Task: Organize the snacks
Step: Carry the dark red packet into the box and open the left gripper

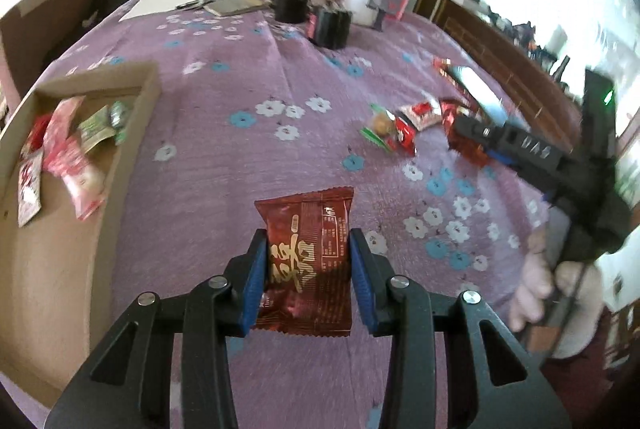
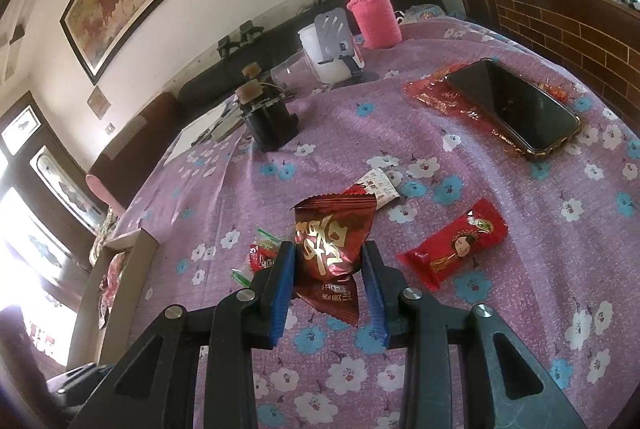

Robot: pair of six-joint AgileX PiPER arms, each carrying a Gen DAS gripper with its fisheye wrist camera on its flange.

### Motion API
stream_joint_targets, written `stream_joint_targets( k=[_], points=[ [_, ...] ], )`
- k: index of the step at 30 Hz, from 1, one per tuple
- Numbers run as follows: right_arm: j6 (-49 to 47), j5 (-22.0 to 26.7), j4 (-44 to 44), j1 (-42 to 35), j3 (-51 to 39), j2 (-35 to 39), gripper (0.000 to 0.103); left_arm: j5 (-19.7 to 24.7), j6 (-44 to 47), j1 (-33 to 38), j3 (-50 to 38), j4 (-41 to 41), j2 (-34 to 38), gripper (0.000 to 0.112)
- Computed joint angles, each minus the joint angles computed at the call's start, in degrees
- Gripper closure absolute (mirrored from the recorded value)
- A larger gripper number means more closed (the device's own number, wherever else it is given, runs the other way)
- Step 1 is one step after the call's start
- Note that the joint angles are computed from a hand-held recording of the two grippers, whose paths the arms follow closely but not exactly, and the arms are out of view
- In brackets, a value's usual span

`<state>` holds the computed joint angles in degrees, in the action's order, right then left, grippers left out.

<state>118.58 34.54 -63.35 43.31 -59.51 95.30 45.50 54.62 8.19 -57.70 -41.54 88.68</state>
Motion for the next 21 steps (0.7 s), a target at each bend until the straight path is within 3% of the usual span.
stream_joint_targets(
  k=[4,11,17,21],
  points=[
    [-1.4,0.93,1.09,0.1,-0.62,0.42,0.068,5.47,2.51,6.67,-0.67,-2.79,-0.12,0.076],
    [-3.36,4.9,2.31,1.52,-2.74,2.14,0.068,11.02,6.39,19.15,-3.26,-5.03,0.87,0.076],
    [-9.35,6.02,6.37,2.43,-6.3,3.41,0.068,10.79,6.66,27.74,-11.27,-3.72,5.34,0.075],
    [-14.98,5.11,9.9,4.87,-11.39,4.37,0.069,10.0,3.86,29.56,-17.83,-0.99,10.56,0.075]
  ],
)
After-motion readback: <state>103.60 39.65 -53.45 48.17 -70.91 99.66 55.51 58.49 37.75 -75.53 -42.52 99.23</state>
